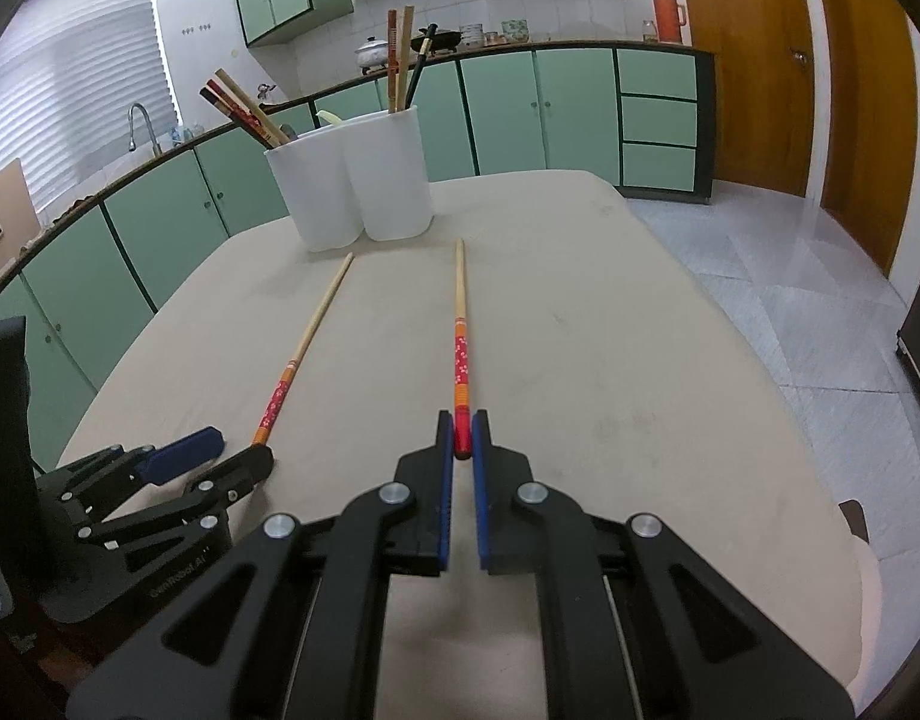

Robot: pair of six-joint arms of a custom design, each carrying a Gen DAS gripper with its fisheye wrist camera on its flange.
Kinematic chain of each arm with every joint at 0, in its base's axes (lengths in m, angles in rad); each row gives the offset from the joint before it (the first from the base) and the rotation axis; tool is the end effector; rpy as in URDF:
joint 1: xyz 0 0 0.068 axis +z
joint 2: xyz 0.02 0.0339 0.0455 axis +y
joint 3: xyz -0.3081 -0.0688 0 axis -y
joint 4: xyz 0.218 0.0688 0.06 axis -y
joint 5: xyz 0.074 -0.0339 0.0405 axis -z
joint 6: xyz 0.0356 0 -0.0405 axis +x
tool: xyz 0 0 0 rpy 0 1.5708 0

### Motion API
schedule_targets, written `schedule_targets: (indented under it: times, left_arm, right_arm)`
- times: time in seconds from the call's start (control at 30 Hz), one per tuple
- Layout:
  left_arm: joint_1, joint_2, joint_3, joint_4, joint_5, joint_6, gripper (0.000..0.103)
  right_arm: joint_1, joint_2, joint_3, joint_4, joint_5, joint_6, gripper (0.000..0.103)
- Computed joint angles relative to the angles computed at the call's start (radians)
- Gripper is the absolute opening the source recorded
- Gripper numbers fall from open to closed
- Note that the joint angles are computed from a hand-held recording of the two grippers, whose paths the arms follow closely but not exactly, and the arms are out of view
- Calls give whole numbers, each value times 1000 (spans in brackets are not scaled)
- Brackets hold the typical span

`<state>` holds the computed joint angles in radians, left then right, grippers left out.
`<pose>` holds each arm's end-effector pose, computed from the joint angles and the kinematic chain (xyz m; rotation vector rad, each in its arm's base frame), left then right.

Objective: Organize utensils
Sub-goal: 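Grasp the other red-patterned chopstick with the left tool while the right tool holds its own, then carry both red-patterned chopsticks to the white holder and open both tools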

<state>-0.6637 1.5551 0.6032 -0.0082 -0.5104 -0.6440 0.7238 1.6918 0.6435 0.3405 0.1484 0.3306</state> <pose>0.2082 -0.1408 0.1927 -0.1708 2.3613 0.0362 0.2290 0.1954 0.1894 -0.3717 2.2687 0.3846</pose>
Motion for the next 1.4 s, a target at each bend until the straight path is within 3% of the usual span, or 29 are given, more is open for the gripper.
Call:
schedule_targets:
  times: [0.17, 0.47, 0.87, 1.17, 1.4]
  left_arm:
    - [4, 3, 8, -7, -5, 0, 7]
    - [-11, -32, 14, -35, -31, 5, 6]
    - [-39, -213, 102, -192, -153, 52, 6]
    - [7, -304, 234, -212, -172, 202, 6]
    - [115, -292, 348, -206, -62, 305, 6]
  right_arm:
    - [-12, 0, 0, 3, -10, 3, 5]
    - [3, -7, 3, -6, 12, -9, 5]
    - [24, -75, 72, -121, 67, -77, 5]
    - [-11, -151, 252, -299, 20, -165, 5]
    - [-64, -130, 483, -451, -90, -239, 5]
